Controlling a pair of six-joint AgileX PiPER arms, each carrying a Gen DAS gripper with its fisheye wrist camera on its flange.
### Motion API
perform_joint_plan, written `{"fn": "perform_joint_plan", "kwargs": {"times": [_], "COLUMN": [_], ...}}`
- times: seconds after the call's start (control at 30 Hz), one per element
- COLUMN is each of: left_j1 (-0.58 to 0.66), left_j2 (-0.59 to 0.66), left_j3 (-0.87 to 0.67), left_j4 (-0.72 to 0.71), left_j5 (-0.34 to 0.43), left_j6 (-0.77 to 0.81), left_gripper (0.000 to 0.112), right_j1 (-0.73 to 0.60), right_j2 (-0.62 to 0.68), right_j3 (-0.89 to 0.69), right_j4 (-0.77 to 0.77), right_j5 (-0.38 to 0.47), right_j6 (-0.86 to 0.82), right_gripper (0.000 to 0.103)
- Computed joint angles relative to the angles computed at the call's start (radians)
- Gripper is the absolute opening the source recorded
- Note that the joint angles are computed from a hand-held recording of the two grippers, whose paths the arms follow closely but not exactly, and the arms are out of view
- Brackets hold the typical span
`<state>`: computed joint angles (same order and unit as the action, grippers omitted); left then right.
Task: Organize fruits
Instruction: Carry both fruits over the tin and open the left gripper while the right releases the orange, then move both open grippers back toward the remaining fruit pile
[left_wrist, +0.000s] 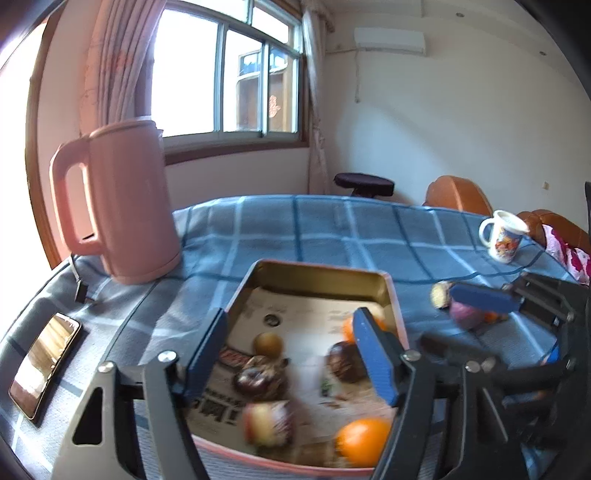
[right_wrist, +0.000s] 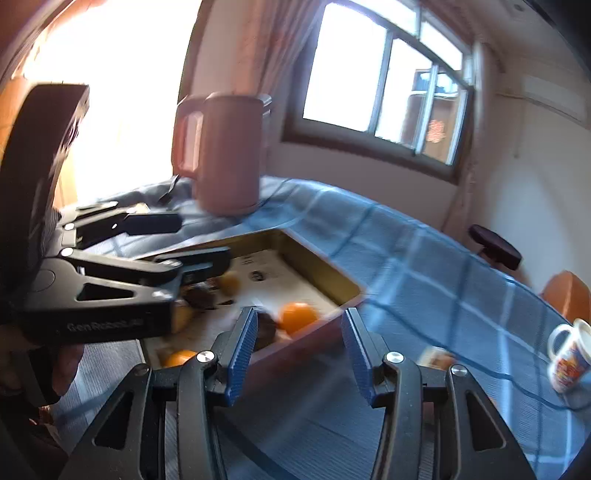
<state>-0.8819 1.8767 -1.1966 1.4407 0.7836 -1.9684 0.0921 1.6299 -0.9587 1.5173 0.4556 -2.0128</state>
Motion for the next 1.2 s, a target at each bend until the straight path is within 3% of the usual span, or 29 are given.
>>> {"fn": "perform_joint_plan", "kwargs": {"times": [0.17,0.3,0.4,0.57,0.83,1.03,1.2], "left_j1": [-0.039,-0.048,-0.05,-0.037,0.0,0.01,0.021], "left_j2": [0.066,0.147,0.229,0.377,0.573,0.668,0.718], "left_j3": [-0.126,-0.269,-0.405,-0.659,-1.04,-1.209,-1.3], "left_j4": [-0.028,-0.114,-0.21,-0.436,-0.785,-0.874,-0.939], "left_j5": [-0.016,-0.074,-0.101,-0.113,-0.036,0.037,0.076], "left_j6": [0.097,0.238,0.377,0.651,1.026,1.138,1.199], "left_gripper": [0.078,0.079,0.08,0.08,0.08,0.08,0.08], "right_j1": [-0.179,-0.315,-0.372,-0.408,-0.413,-0.409,-0.372], "right_j2": [0.004,0.083,0.149,0.237,0.297,0.315,0.332], "right_j3": [-0.032,-0.126,-0.199,-0.307,-0.393,-0.41,-0.431], "right_j4": [-0.046,-0.16,-0.271,-0.486,-0.623,-0.656,-0.746], "right_j5": [0.012,0.016,0.003,0.052,0.162,0.234,0.216], "right_j6": [0.035,0.19,0.308,0.495,0.558,0.554,0.624], "right_gripper": [0.05,0.05,0.05,0.05,0.048,0.048,0.041]}}
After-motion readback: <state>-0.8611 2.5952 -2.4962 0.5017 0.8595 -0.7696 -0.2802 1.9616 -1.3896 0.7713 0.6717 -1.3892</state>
